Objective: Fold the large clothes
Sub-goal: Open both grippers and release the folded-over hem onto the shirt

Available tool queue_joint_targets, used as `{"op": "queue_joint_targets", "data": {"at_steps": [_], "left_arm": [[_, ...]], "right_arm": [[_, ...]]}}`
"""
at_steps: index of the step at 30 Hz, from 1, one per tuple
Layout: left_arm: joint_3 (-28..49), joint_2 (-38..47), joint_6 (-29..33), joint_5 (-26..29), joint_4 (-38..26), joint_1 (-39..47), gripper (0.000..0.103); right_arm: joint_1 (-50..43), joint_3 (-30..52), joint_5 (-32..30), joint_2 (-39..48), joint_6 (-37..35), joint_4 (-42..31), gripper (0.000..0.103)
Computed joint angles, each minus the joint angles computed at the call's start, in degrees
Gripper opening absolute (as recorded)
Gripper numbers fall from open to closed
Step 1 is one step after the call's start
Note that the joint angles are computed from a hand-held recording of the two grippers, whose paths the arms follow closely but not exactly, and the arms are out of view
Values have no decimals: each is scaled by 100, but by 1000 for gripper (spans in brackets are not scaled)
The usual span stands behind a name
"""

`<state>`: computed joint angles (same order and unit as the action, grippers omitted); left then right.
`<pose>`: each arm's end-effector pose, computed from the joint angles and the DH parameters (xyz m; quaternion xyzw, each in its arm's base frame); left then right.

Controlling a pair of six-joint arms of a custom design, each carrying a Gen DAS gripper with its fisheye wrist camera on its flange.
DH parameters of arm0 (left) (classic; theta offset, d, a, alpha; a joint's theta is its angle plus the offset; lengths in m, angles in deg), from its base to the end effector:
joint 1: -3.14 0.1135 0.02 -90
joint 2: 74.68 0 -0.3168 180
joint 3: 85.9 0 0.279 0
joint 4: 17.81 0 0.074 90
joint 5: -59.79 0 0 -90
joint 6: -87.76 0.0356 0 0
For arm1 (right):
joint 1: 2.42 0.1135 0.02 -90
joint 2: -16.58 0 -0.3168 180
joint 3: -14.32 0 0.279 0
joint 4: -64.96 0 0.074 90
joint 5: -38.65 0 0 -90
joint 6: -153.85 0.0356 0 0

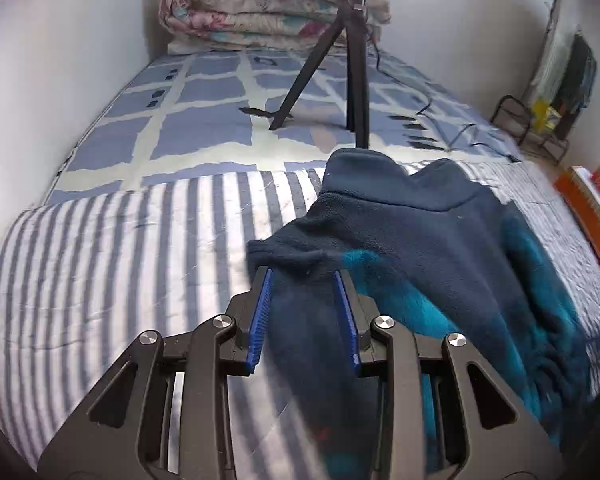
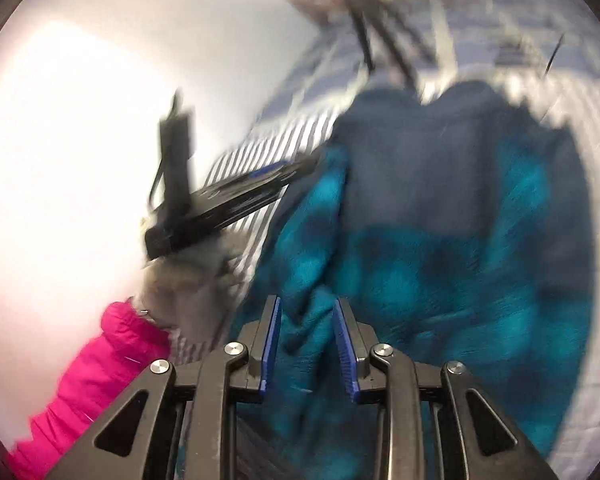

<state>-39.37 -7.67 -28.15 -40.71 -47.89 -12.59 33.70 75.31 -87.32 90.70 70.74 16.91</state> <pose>0.2201 -0.0553 0.2233 -0.1139 0.9310 -0.0389 0.3447 0.1933 0.1670 0.2648 -0.3068 0.8720 0.3650 0.1106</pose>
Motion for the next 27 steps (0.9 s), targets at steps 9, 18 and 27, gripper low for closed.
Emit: {"op": "queue_joint_targets", "data": {"at_steps": [9,18,27], "left_arm": [[-359,-156,-438,1699,180,1228,58],[-135,737,-406,1704,686,1348,58],[185,1199,-188,799,771,744,31]], "right_arm": [[-2115,46,597,228,-1241,137,52],[-2540,422,129,1883,-683,1185,52],[-1885,927,300,2497,-655,1437,34]]}}
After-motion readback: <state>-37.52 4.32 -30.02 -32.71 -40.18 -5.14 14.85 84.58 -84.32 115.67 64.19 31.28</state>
